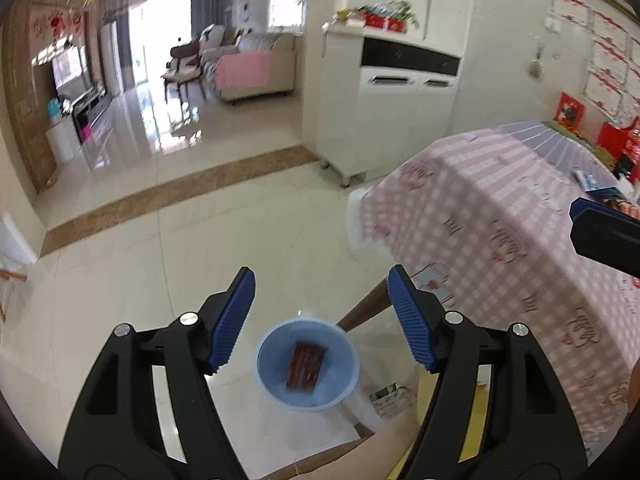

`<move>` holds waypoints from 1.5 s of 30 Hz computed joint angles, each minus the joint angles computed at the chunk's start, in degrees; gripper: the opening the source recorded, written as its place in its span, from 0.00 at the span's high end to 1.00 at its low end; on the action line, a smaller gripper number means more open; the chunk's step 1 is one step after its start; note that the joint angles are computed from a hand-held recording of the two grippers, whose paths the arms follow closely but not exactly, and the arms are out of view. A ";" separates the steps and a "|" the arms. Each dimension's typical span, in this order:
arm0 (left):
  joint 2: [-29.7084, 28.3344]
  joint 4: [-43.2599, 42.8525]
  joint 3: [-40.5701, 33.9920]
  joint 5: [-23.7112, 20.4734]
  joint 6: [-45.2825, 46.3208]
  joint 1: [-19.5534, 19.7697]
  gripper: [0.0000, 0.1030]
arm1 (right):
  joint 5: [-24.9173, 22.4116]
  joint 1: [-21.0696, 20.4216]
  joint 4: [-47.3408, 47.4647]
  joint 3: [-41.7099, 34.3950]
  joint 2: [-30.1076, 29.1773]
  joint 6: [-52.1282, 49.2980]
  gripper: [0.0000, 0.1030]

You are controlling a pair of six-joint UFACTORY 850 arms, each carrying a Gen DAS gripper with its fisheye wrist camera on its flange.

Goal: Collect trash
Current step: 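Open the right gripper over the blue bin to drop the box, then grasp the green plush sprout with the right gripper while the left grasps a snack packet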

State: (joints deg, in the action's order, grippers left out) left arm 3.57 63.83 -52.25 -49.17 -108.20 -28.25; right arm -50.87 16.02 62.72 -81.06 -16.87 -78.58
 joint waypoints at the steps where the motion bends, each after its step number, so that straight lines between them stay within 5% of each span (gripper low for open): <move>1: -0.23 0.73 -0.73 -0.77 0.16 -0.67 0.32 | 0.13 -0.64 1.08 0.47 0.56 -1.01 0.28; 4: -1.86 3.29 -3.79 -5.17 1.01 -3.19 0.28 | 0.53 -3.20 5.18 2.41 2.87 -4.39 0.25; 10: -5.25 9.47 -9.56 -6.91 4.11 -6.64 0.25 | 4.59 -7.90 9.82 5.81 6.70 -7.47 0.21; 27: -18.59 19.02 -25.57 10.87 6.02 -8.60 0.15 | 19.55 -21.35 12.58 9.57 9.20 -4.19 0.09; 35: -28.23 9.82 -36.95 17.72 17.15 -8.04 0.13 | 23.64 -26.63 -0.59 6.44 5.30 10.86 0.08; 40: -34.21 -3.70 -44.59 23.20 29.96 -6.48 0.13 | 26.15 -27.89 -12.80 0.50 -0.71 23.79 0.08; 45: -40.27 -17.75 -52.68 23.20 44.00 -5.57 0.13 | 22.88 -27.81 -22.40 -6.20 -6.73 32.63 0.08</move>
